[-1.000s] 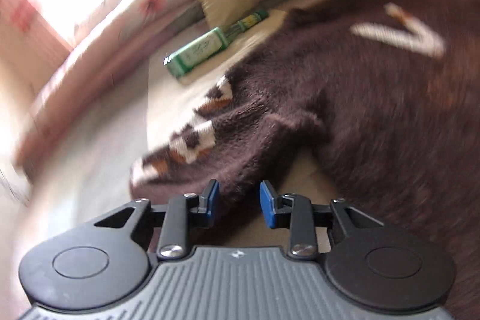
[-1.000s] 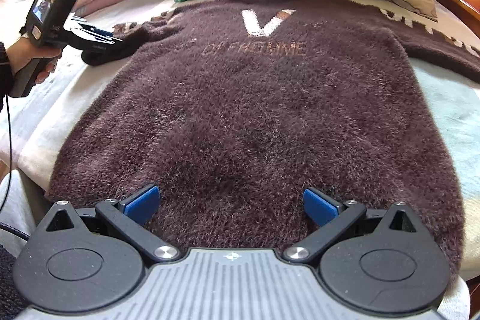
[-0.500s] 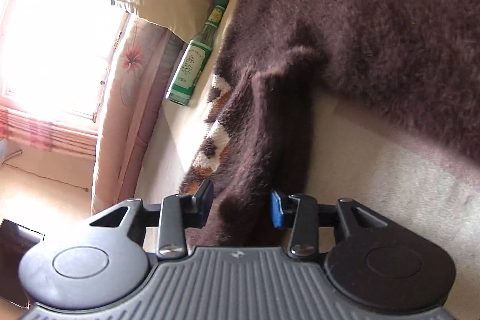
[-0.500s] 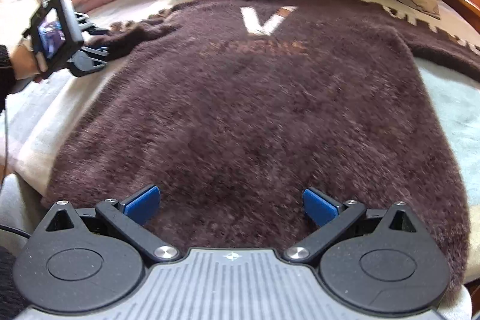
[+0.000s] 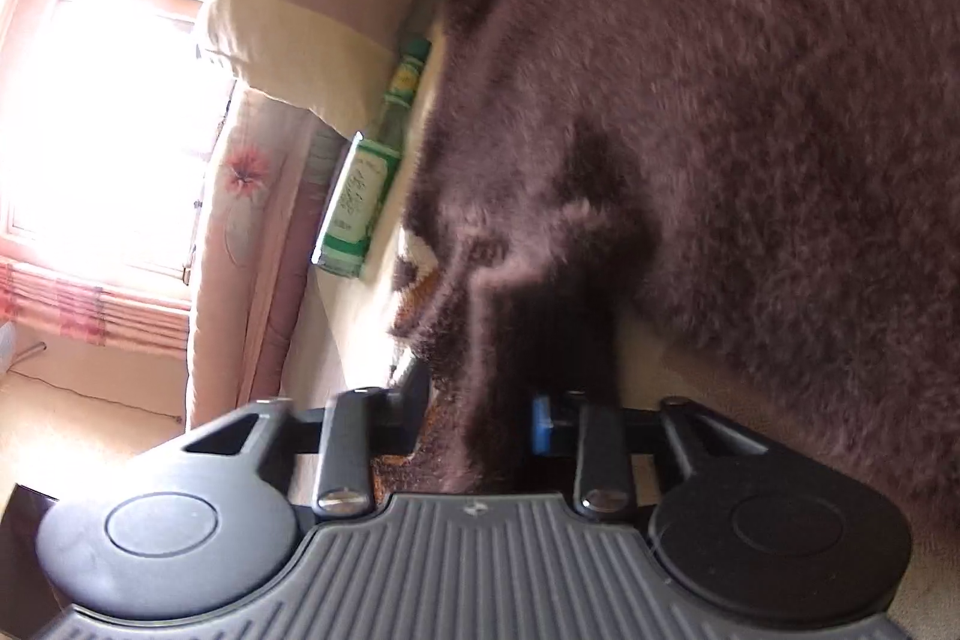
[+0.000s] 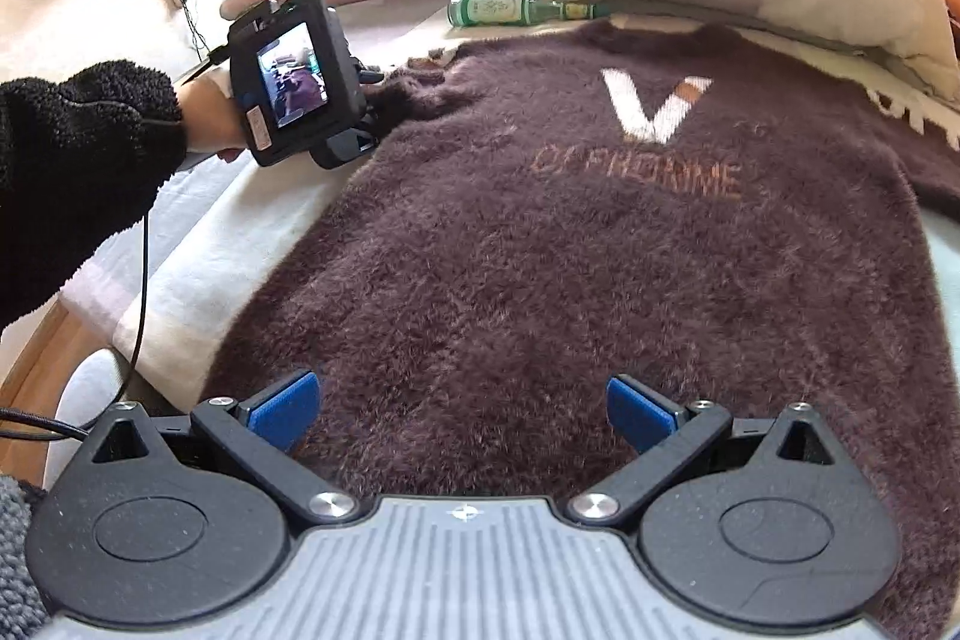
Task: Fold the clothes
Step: 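Lay the sleeve across the body near the collar and open the left tool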
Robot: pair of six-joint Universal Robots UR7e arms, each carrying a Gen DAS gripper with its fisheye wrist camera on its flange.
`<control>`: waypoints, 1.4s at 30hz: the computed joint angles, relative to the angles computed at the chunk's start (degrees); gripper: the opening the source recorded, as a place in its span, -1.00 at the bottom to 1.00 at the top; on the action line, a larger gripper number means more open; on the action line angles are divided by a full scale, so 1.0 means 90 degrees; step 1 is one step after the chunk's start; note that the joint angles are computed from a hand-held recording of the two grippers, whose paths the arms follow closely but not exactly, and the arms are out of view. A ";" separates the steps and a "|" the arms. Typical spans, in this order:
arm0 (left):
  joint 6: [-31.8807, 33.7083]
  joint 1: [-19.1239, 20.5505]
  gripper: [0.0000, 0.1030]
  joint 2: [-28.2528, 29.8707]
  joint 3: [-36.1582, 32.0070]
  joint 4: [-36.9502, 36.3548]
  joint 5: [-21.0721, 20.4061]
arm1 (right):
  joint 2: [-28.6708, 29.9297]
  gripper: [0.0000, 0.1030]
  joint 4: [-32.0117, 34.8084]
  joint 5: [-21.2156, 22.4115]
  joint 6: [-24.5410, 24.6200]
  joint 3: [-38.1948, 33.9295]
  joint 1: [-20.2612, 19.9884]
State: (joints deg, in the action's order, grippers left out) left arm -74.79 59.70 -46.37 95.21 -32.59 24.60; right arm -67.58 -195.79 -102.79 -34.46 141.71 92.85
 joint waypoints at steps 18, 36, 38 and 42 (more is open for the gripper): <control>-0.2715 -0.0674 -0.86 0.0267 -0.2020 0.2590 -0.0254 | -0.0380 1.00 -0.0252 0.0469 -0.0012 0.0354 -0.0299; -0.3174 -0.1156 -0.86 0.2255 -0.4794 0.3884 -0.0170 | -0.0893 1.00 -0.0430 0.1052 -0.0026 0.0639 -0.0979; -0.3167 -0.1178 -0.86 0.2469 -0.5039 0.3973 -0.0109 | -0.0932 1.00 -0.0409 0.1095 -0.0022 0.0652 -0.1048; -0.3176 -0.1229 -0.86 0.2877 -0.5373 0.4192 0.0135 | -0.0955 1.00 -0.0364 0.1122 0.0014 0.0632 -0.1153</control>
State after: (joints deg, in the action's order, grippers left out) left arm -103.38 48.64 -20.48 46.85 5.14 25.82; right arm -76.17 -199.07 -92.69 -34.33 147.40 82.48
